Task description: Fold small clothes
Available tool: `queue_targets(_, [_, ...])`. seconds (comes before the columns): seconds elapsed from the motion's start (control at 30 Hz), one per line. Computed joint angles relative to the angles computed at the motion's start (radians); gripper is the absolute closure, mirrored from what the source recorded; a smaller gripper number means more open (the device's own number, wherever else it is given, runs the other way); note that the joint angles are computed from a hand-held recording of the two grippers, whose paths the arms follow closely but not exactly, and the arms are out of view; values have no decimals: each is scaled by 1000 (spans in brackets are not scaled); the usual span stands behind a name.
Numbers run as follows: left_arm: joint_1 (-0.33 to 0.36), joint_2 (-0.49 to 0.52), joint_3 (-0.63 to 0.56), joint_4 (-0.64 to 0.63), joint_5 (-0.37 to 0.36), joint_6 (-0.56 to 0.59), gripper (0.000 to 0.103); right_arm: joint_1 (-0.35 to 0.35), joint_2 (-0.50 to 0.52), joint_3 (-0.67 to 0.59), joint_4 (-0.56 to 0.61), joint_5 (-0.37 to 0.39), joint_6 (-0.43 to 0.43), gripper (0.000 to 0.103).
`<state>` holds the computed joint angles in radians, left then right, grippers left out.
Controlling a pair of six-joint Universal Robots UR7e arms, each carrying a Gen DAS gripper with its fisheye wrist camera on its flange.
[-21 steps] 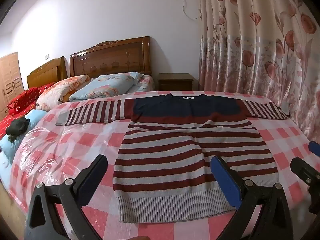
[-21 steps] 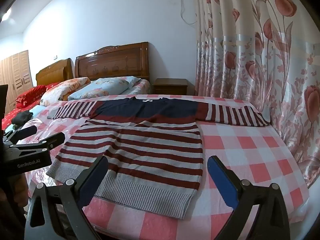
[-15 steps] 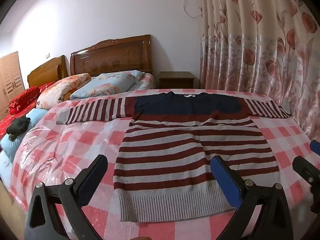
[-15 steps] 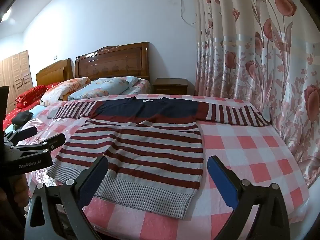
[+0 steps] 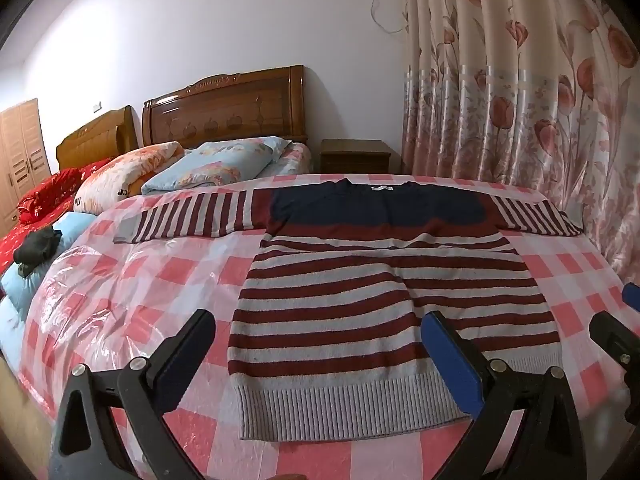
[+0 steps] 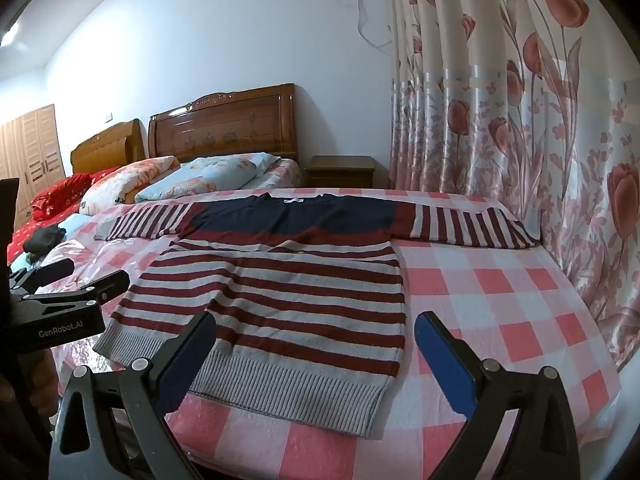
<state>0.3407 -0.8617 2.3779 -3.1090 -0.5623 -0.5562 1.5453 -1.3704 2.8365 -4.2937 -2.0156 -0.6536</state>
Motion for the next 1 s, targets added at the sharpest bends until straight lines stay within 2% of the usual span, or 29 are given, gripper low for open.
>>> queue_targets(0.63, [4, -2, 2, 22, 1, -21, 0, -16, -23, 10, 18, 19, 8, 2])
queue_targets(0.67, [4, -2, 1, 22, 1, -21, 0, -39, -32, 19, 14, 40, 1, 2])
queue_targets(1.0, [4, -2, 1, 21, 1, -20, 0, -23, -31, 13, 23, 27, 11, 2])
